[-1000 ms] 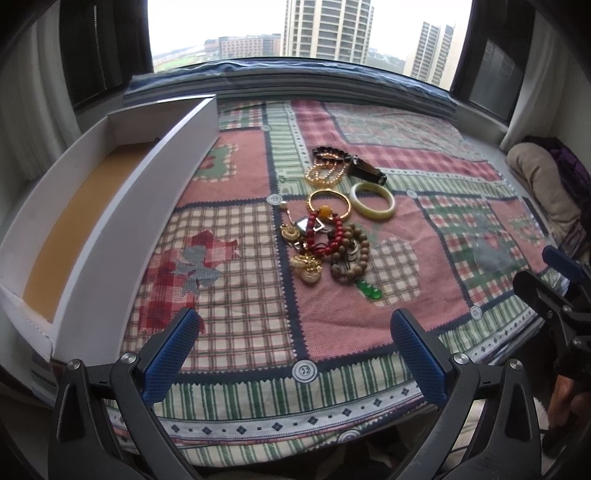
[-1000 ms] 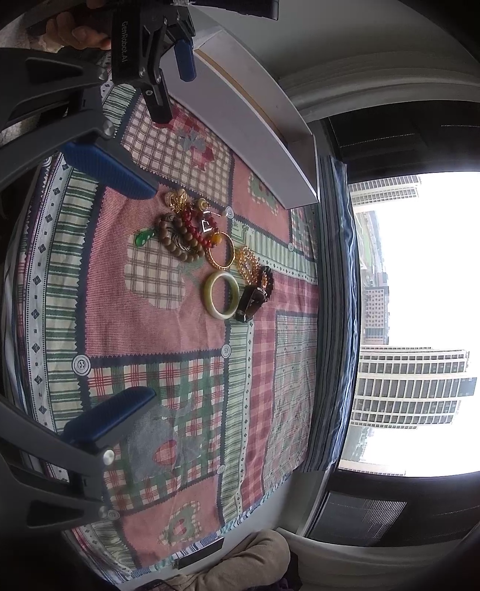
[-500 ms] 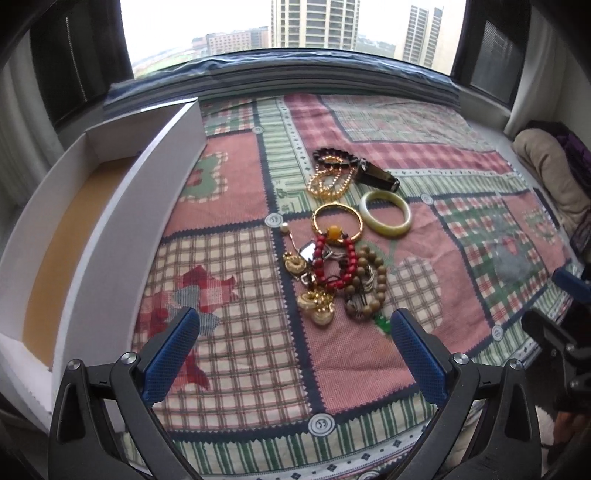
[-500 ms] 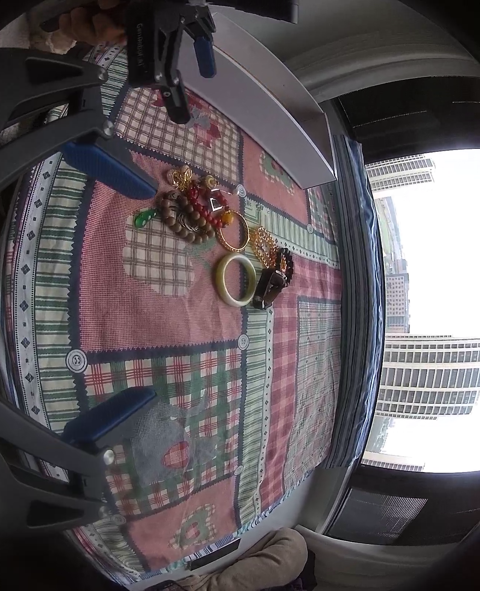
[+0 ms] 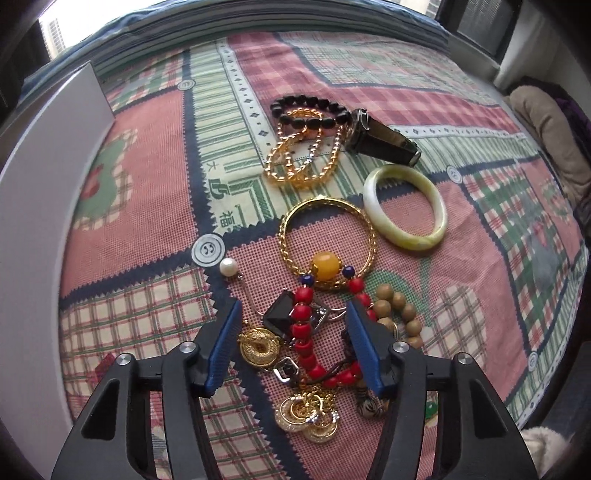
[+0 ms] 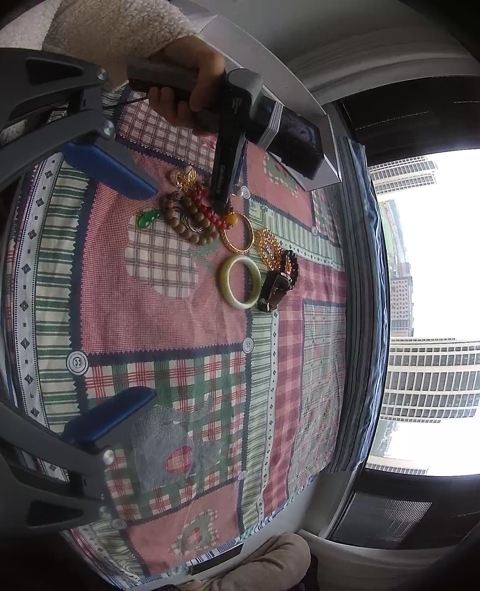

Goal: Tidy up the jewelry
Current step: 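Lower the left tool and grasp the red bead bracelet, then carry the red bracelet with the left tool while the right tool grasps the gold bangle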

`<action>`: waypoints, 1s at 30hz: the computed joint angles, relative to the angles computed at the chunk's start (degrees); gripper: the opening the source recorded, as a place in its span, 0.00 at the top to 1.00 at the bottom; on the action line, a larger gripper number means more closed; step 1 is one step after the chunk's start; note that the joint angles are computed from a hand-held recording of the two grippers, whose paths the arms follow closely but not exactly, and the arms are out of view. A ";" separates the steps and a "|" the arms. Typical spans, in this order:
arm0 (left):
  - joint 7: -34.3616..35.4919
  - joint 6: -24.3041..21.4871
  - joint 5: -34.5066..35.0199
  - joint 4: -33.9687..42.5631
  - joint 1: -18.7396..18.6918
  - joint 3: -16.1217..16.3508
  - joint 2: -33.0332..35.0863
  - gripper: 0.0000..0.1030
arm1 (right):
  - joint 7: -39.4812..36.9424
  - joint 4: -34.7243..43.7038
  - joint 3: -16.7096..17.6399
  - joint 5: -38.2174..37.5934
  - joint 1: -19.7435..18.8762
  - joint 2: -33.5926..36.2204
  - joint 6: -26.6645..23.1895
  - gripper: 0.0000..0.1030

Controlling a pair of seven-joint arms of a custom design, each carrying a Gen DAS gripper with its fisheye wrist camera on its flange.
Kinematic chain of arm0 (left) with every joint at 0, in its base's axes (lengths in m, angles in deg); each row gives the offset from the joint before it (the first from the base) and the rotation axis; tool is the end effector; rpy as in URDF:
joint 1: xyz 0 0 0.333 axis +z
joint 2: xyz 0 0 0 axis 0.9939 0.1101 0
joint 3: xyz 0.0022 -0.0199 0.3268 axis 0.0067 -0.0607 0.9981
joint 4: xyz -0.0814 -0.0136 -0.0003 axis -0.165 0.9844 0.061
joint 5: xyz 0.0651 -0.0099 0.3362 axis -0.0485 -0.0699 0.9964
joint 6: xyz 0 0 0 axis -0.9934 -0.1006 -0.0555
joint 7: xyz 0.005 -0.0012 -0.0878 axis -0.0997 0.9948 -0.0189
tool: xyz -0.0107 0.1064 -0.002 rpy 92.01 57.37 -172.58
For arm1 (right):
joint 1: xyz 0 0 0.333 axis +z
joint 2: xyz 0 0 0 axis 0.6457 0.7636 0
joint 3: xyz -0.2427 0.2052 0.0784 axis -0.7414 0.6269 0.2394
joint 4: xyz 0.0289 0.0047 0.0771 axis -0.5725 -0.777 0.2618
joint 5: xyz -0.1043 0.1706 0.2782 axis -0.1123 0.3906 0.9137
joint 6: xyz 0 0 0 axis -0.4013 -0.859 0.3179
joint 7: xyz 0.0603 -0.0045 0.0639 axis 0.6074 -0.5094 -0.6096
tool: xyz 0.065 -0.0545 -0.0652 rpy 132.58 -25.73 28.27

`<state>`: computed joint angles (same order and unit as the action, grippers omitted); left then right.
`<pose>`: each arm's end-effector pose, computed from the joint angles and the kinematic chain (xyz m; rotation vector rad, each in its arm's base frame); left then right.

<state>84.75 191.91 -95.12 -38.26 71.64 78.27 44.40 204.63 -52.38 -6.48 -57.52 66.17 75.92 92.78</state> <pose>0.7114 -0.2203 0.5067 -1.1223 2.7880 -0.6003 0.4570 0.2935 0.5656 -1.4071 2.1399 -0.8377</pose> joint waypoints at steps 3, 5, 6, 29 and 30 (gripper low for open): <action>1.75 2.58 0.22 -3.75 -0.16 0.12 -1.88 0.60 | 0.25 -0.77 -0.24 0.80 -0.26 -0.34 0.88 0.00; 2.13 5.19 0.93 -6.45 -0.69 0.58 -3.10 0.64 | 0.58 -1.19 -0.30 0.99 -0.44 -0.53 1.55 0.00; 2.26 5.49 1.12 -6.30 -0.86 0.65 -2.91 0.67 | 0.68 -1.25 -0.27 0.96 -0.47 -0.56 1.69 0.00; 2.83 6.43 -15.13 -20.92 11.71 -1.32 -17.04 0.93 | 1.53 -1.46 0.10 0.12 -0.68 -0.76 2.31 0.00; 2.75 6.99 -14.97 -22.45 12.08 -0.73 -17.61 0.93 | 1.18 -1.23 0.03 0.30 -0.68 -0.52 2.54 0.00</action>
